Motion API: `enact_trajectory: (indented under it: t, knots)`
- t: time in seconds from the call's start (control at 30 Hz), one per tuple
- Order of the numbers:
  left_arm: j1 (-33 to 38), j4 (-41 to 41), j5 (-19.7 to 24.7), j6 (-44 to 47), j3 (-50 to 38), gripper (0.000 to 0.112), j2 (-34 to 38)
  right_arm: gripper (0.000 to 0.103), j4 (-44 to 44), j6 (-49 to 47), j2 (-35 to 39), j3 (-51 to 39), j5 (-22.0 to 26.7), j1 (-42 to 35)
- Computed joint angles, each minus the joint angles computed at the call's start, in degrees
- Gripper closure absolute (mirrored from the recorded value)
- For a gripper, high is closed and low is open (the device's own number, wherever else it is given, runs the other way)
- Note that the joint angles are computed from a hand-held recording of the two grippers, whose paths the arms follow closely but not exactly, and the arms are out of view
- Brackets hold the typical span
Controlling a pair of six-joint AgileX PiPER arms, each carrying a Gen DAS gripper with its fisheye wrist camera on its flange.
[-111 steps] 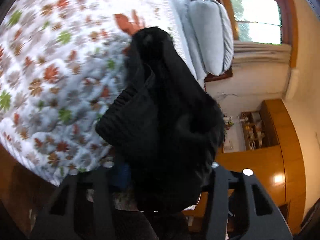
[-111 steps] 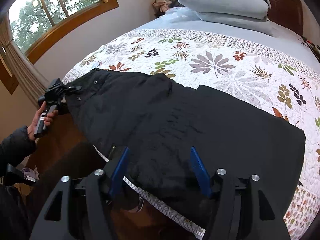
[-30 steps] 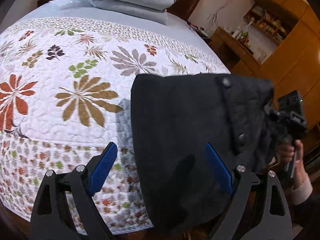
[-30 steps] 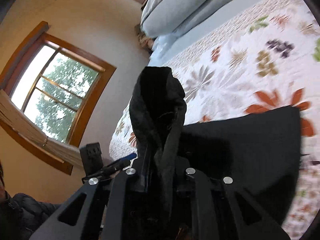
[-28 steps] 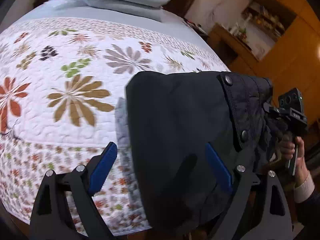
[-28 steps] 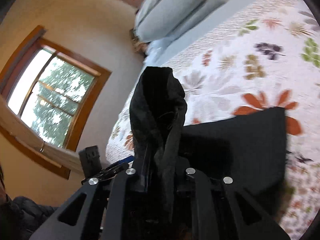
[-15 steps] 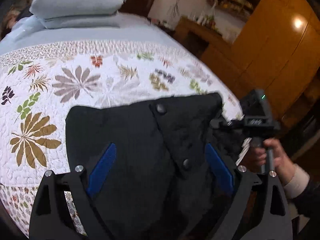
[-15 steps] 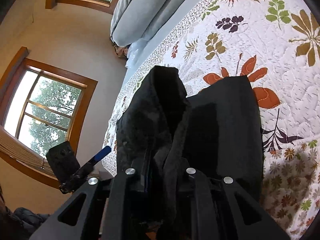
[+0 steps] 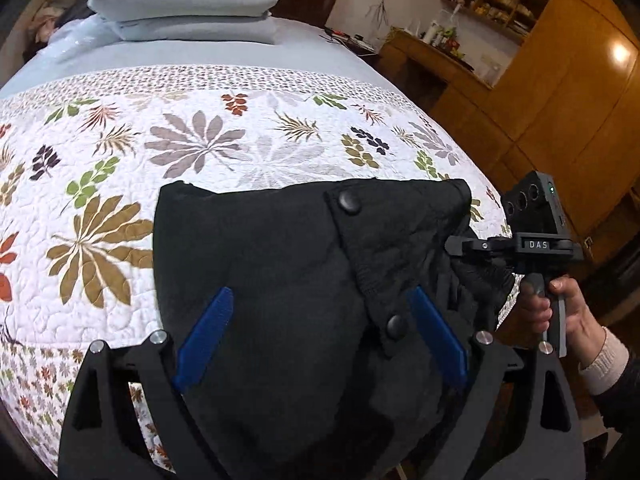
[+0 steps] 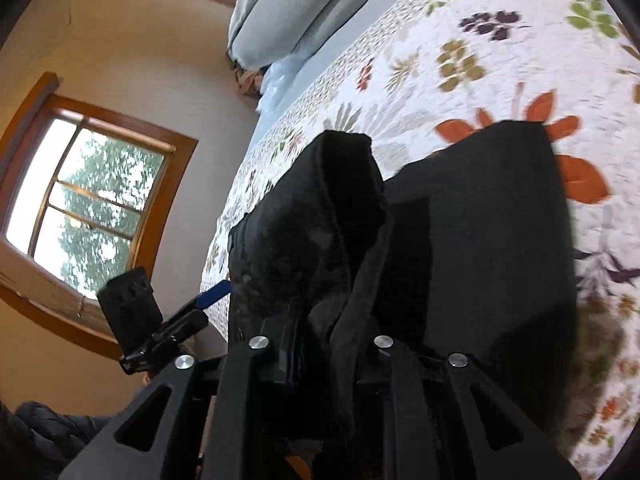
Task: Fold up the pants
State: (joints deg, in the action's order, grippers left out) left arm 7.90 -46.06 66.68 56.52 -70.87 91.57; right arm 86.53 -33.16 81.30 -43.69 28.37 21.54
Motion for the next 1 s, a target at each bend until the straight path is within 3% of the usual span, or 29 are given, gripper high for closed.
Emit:
enact_trajectory:
  t: [0.1,0.3,0.4,0.43,0.47,0.53,0.57,0.67,0.83,0.93,1.0]
  knots:
    - [-0.16,0.54,-0.87,-0.35,0.17,0.022,0.48,0.085,0.61,0.26,0.84,-1.08,-0.38,0.49]
    - [-3.17,-0.90,-2.11,1.82,1.00,0.022,1.26,0.084,-8.18,10.04,-3.32,0.97,-1.67,-0.82]
    - [-6.98,1.74,-5.63,0.67,1.68,0.020,2.01,0.070,-15.76,17.22,-4.97,1.63,-1.83,-1.14]
    - [-7.77,2.39,-6.41,0.13,1.73,0.019,2.20,0.057,-20.21,21.75,-6.26,1.84,-1.95,-1.13]
    - [-8.18,2.70,-6.87,-0.18,1.75,0.019,2.44,0.036,-23.20,25.01,-7.83,2.11,-2.03,-0.98]
    - [-8.02,2.38,-6.50,-0.67,1.43,0.019,3.11,0.014,-27.14,29.24,-10.84,2.67,-1.67,-0.19]
    - [-7.76,2.09,-6.01,-0.86,1.07,0.019,3.51,0.012,-32.24,34.44,-12.03,2.57,-1.92,1.10]
    - [-6.70,1.85,-3.75,-1.85,-0.51,0.019,4.48,0.012,-39.06,41.57,-14.50,3.90,-1.00,3.91]
    - [-3.57,3.32,-0.87,-3.42,-1.62,0.019,3.84,0.015,-30.56,33.74,-14.72,7.39,-4.21,6.51]
    - [-1.45,4.67,-1.06,-1.45,0.25,0.019,2.95,0.050,-21.49,24.62,-11.23,7.36,-3.83,5.56]
    - [-1.23,5.74,-3.45,0.20,2.40,0.019,1.79,0.062,-20.70,22.65,-10.71,6.98,-3.67,5.32]
